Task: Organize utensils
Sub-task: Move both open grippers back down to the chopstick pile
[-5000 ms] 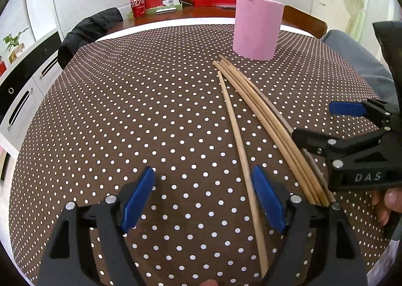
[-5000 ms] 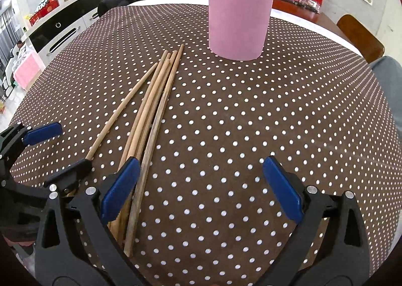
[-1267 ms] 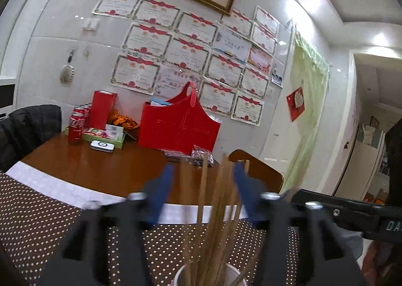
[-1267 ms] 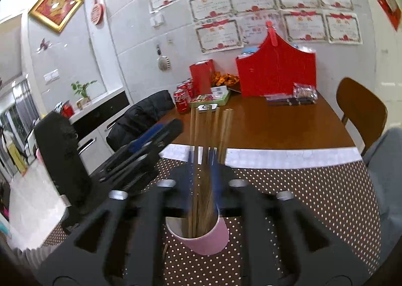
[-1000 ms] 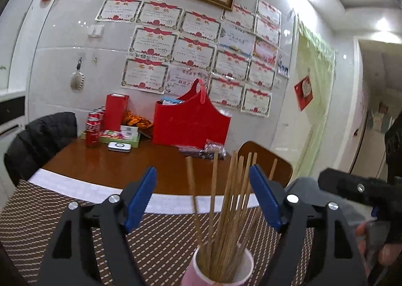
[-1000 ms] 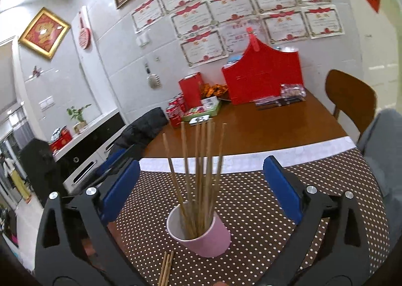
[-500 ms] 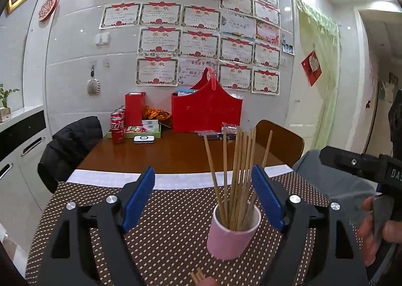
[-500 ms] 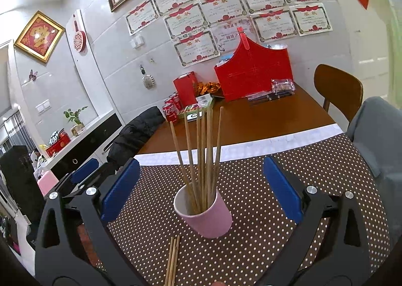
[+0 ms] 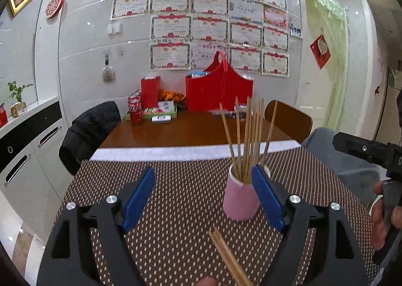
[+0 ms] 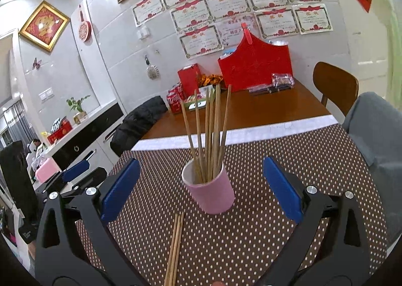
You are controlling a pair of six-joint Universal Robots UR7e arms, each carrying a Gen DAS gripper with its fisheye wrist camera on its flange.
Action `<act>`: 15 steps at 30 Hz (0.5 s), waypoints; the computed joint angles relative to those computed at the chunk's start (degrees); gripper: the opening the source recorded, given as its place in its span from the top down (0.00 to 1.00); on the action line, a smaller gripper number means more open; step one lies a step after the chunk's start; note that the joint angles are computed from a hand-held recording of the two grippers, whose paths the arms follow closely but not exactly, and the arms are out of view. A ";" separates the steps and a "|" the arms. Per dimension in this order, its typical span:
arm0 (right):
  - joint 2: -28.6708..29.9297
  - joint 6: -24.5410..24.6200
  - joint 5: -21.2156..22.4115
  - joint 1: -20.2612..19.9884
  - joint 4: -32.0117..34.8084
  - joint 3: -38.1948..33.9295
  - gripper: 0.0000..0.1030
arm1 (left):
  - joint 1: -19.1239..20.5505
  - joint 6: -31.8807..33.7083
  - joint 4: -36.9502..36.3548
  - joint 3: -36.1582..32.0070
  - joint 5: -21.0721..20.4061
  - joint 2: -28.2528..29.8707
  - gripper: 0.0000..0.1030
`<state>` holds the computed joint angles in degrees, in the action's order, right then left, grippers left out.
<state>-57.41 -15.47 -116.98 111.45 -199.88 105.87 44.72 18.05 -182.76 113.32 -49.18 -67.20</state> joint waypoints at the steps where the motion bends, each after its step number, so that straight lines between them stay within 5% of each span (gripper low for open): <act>1: 0.07 0.12 -0.33 0.06 0.03 0.51 0.06 | -0.05 -0.71 0.85 0.81 0.57 -0.53 0.24; 15: 3.27 -0.52 -6.90 -1.36 9.20 7.14 0.06 | 2.39 -11.14 12.16 7.82 4.32 -3.13 0.24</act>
<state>-54.14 -15.98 -123.89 110.09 -190.67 113.01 47.11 6.91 -170.60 121.14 -44.86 -70.33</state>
